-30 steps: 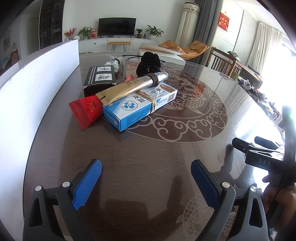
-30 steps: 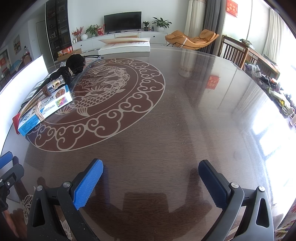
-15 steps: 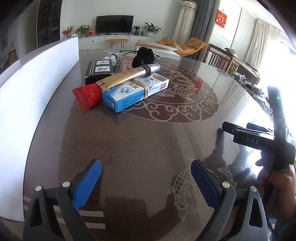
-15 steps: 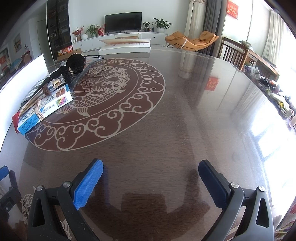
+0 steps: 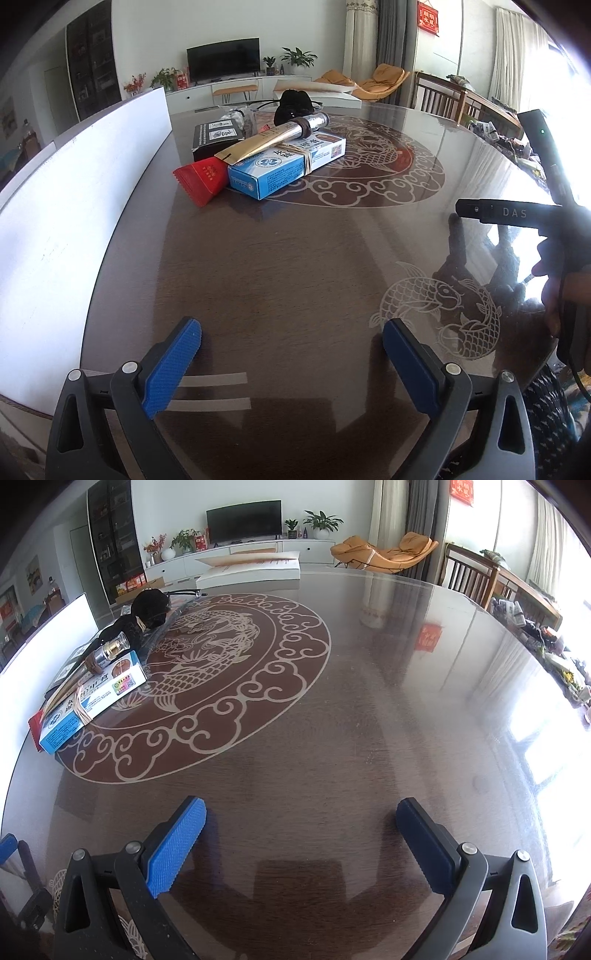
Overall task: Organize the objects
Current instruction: 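Grasp the blue nail-cream box with the right gripper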
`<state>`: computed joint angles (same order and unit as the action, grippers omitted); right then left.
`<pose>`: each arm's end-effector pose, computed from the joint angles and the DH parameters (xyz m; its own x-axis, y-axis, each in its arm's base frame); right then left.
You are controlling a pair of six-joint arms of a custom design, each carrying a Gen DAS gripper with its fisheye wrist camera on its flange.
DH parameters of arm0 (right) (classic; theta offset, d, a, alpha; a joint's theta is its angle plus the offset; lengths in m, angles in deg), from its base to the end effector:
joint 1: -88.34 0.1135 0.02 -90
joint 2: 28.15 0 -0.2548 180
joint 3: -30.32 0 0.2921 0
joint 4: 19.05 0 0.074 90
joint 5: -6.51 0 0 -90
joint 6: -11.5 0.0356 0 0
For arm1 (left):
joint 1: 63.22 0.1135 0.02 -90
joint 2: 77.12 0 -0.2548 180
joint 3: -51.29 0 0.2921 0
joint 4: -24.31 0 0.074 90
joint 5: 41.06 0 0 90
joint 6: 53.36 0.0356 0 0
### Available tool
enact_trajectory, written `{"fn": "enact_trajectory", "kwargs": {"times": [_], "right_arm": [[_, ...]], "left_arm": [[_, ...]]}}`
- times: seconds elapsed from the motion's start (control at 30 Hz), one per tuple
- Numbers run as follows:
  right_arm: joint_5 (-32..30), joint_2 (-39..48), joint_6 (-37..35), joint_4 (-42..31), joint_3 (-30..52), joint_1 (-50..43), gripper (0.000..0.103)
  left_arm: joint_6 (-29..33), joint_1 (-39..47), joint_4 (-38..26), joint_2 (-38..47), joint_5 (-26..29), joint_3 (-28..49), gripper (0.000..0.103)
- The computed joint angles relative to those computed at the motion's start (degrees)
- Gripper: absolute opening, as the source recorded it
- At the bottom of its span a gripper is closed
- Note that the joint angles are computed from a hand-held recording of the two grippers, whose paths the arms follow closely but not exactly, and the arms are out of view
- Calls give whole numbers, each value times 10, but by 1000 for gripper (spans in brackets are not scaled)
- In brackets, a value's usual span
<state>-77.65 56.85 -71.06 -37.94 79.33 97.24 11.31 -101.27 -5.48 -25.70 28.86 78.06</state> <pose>0.2941 0.0424 0.1062 -0.8137 0.0030 -0.5812 0.0094 0.9999 -0.0080 0.1564 -0.1069 0.1035 -0.7594 0.0841 -0.6451 0.1070 0.9942 0.0036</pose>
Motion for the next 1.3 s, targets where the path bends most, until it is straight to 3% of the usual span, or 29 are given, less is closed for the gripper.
{"fn": "enact_trajectory", "kwargs": {"times": [0.1, 0.2, 0.33, 0.53, 0.67, 0.8, 0.87, 0.93, 1.0, 1.07, 1.3], "right_arm": [[-62, -2, 27, -23, 24, 8, 103], [-99, 38, 51, -57, 98, 61, 103], [-69, 192, 42, -163, 291, 146, 103], [-31, 336, 95, -222, 480, 183, 102], [-81, 383, 127, -244, 533, 172, 103], [-34, 397, 76, -286, 555, 191, 103], [-6, 393, 40, -287, 546, 204, 101], [-10, 362, 31, -261, 504, 201, 91], [-9, 318, 19, -229, 444, 194, 63], [-14, 272, -1, -198, 380, 179, 48], [-43, 92, -67, -97, 141, 71, 45]], "left_arm": [[-3, -3, -6, -33, -8, -19, 101], [-3, 0, -7, -44, -5, -23, 103], [-2, -6, -1, -41, -13, -25, 103], [-2, -9, -4, -57, -11, -32, 103], [-2, -9, -3, -52, -16, -30, 103], [-3, -10, -2, -51, -17, -29, 103], [-9, -16, -2, -51, -22, -31, 103], [-9, -17, -2, -52, -22, -31, 103], [-3, -10, -2, -55, -16, -31, 103], [-2, -10, -1, -55, -16, -31, 103], [-1, -8, 3, -50, -16, -29, 103]]}}
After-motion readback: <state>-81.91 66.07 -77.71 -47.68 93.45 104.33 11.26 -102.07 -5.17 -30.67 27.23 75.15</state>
